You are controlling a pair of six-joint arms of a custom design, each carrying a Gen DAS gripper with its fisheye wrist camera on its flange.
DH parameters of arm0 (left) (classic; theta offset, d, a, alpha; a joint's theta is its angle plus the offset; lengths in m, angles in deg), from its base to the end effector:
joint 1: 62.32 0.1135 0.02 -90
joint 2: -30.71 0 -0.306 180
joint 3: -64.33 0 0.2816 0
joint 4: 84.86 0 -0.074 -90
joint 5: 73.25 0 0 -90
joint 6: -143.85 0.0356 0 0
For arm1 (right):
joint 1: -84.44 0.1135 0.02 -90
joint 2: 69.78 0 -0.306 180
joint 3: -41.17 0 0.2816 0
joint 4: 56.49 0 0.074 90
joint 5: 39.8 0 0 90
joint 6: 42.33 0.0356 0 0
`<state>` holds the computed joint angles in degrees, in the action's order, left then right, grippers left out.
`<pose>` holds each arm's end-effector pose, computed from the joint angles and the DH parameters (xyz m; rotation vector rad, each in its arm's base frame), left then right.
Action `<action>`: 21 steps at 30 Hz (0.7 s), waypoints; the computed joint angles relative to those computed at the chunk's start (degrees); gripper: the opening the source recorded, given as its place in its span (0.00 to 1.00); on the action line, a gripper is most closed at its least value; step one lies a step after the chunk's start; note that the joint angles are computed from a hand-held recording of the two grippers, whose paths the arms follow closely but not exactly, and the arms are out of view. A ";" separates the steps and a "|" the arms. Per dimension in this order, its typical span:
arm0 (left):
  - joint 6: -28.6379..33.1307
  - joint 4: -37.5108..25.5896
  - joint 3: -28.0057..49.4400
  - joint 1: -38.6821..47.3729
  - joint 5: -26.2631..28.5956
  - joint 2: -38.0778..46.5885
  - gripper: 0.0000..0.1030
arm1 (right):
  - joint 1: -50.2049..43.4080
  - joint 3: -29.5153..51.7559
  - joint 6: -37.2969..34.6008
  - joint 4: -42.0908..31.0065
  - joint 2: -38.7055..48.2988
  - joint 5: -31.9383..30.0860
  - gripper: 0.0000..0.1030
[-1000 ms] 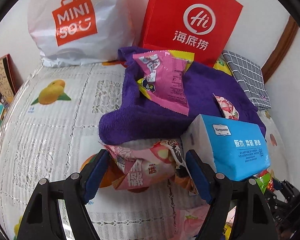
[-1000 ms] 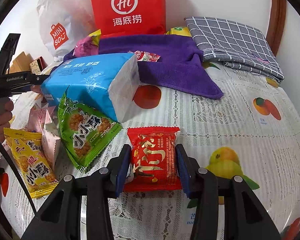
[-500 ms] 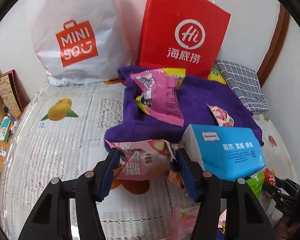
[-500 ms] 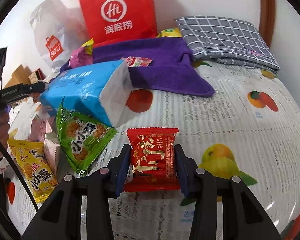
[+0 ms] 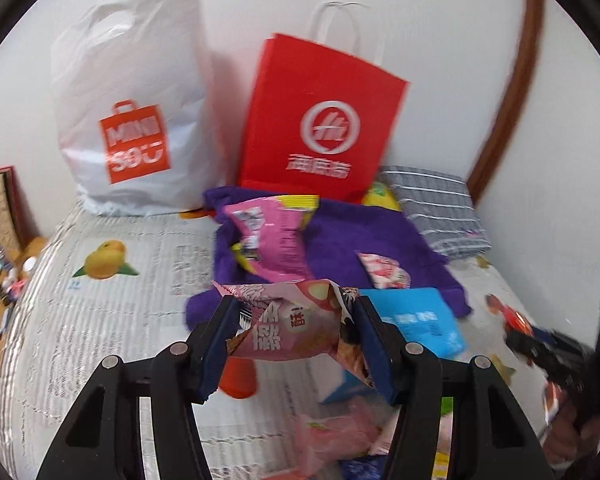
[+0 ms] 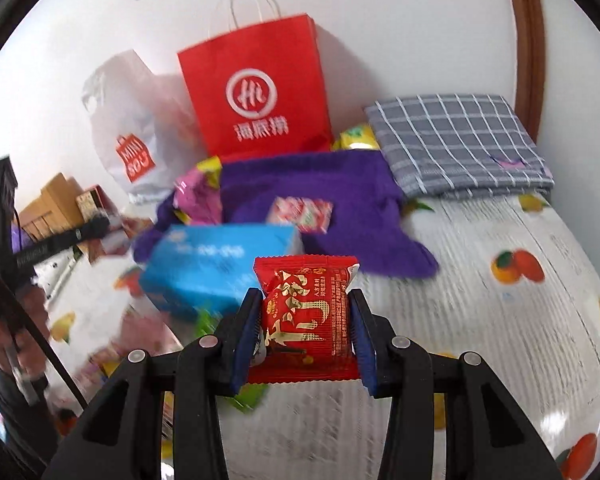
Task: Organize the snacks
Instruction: 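Carry the panda bag and red packet with both tools over the purple towel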
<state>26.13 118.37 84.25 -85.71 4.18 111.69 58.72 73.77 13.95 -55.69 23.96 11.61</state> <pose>0.1813 -0.0700 0.1026 -0.2035 2.2145 -0.2483 0.2135 -0.0782 0.0837 -0.3801 2.3221 0.4048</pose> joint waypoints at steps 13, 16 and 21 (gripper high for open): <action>1.71 -15.39 8.44 -3.52 -1.20 -9.39 0.55 | 11.99 5.35 12.52 -1.10 -5.79 3.01 0.42; 1.56 -13.81 9.79 -1.45 0.13 -7.78 0.55 | 14.18 7.94 14.80 -1.73 -5.38 3.95 0.42; 2.10 -10.24 10.19 -0.19 1.03 -3.58 0.55 | 16.87 10.27 17.55 2.49 -2.31 4.98 0.42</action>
